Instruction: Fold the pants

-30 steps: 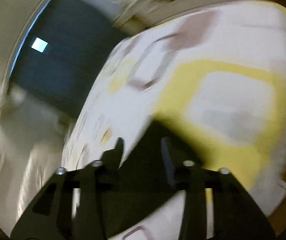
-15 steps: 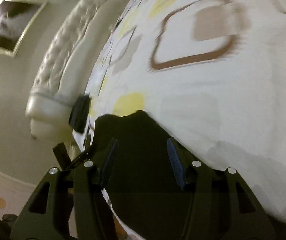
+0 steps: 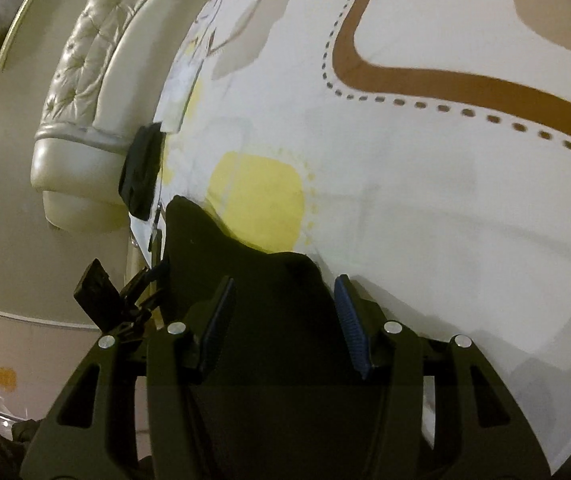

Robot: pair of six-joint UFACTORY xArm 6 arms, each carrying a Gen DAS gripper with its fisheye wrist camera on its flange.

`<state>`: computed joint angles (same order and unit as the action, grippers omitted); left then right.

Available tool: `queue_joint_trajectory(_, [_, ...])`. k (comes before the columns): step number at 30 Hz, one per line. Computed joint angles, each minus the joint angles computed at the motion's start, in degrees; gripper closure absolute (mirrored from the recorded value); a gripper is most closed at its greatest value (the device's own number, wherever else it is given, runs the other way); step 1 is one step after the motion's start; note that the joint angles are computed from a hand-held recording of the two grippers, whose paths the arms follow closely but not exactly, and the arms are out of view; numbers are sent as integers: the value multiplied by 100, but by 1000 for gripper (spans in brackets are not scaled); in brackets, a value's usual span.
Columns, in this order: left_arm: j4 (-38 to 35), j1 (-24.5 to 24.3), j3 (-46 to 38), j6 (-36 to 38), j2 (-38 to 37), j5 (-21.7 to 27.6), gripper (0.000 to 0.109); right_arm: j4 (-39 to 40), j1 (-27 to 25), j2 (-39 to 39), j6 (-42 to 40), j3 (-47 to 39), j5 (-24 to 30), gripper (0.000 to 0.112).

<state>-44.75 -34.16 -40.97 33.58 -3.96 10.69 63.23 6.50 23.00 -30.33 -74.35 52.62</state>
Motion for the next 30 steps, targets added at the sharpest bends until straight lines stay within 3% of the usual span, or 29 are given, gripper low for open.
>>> queue_joint_trajectory(2, [123, -15, 2, 1, 46, -41, 35, -136, 56, 111, 55, -178, 57, 62])
queue_joint_trajectory(6, [-351, -9, -61, 319, 101, -9, 35, -364, 105, 269, 244, -422, 142, 63])
queue_joint_trajectory(7, [-470, 2, -74, 405, 100, 16, 35, -445, 121, 275, 291, -439, 118, 69])
queue_joint_trajectory(8, [-514, 1, -65, 436, 84, 26, 35, -503, 136, 272, 338, -446, 101, 84])
queue_joint_trajectory(11, [-610, -5, -61, 590, 91, 7, 35, -649, 185, 214, 418, -387, -101, 99])
queue_joint_trajectory(17, [-935, 2, -110, 911, 146, -3, 35, -1056, 352, 22, 616, -226, -645, 106])
queue_joint_trajectory(24, [-1216, -1, -144, 1265, 183, -13, 35, -1454, 445, 207, 987, -334, -984, 106])
queue_joint_trajectory(28, [-1013, 37, -150, 1138, 168, 62, 35, -1214, 395, 261, 1007, -309, -1120, 106])
queue_joint_trajectory(30, [-924, 54, -134, 1065, 124, 113, 35, -1399, 412, 198, 1251, -197, -1436, 111])
